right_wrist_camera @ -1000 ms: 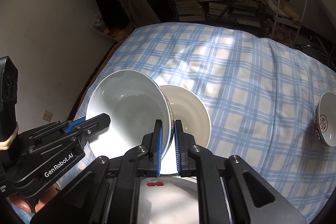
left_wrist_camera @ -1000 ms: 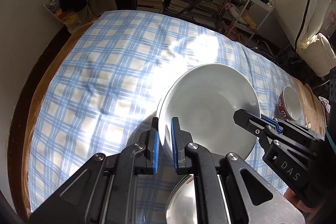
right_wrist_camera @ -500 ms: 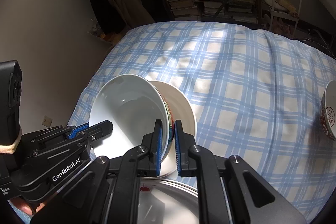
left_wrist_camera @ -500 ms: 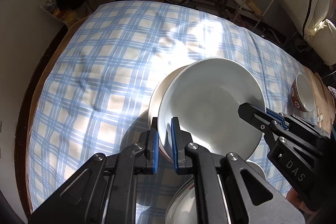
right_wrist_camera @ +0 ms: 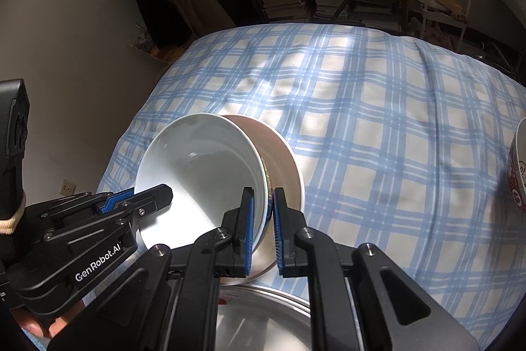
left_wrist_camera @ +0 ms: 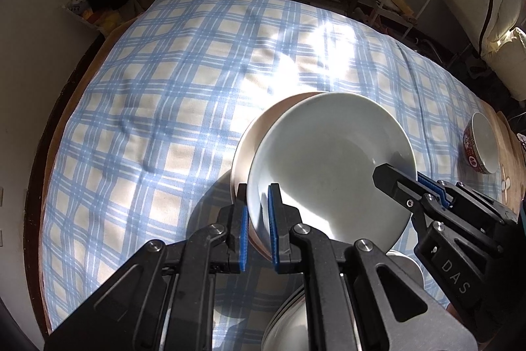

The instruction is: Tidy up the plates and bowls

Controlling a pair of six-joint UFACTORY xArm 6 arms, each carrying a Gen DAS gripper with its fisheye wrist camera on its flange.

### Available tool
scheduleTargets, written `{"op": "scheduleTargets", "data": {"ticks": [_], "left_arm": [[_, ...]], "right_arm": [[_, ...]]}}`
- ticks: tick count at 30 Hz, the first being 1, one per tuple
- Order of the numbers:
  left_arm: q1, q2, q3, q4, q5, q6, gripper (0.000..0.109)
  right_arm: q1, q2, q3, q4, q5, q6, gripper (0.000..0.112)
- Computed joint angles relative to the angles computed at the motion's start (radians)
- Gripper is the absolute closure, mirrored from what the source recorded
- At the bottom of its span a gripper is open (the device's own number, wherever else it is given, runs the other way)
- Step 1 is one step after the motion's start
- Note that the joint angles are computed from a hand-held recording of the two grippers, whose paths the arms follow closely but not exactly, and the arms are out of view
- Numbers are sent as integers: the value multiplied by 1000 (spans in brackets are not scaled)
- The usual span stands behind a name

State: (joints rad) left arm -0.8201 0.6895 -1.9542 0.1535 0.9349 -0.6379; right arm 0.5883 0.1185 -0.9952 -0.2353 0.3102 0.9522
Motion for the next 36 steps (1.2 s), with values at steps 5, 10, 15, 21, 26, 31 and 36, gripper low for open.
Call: {"op": "scheduleTargets", "data": {"ticks": [5,10,15,21,26,31,36], "left_arm": [[-8,25,-36,13,29,4,99],[-8,26,-31,4,22,14,99],[-7,33,-38,1,26,15,98],[-7,29,-31,-1,23,18,97],[-8,30,-34,3,26,20,97],[-11,30,-33,17,27,18,96],[-11,28,-30,11,23,17,96]], "right_arm": [[-3,5,7,27,-2,-14,100],[-5,4,16,52,-11,-28,100],[-6,2,13,30,-3,-13,100],[-7,2,19,76,-13,-44,99],[-7,2,19,74,-12,-42,99],[-6,4,9,30,9,-16,99],[-5,4,7,34,10,-15,99]]}}
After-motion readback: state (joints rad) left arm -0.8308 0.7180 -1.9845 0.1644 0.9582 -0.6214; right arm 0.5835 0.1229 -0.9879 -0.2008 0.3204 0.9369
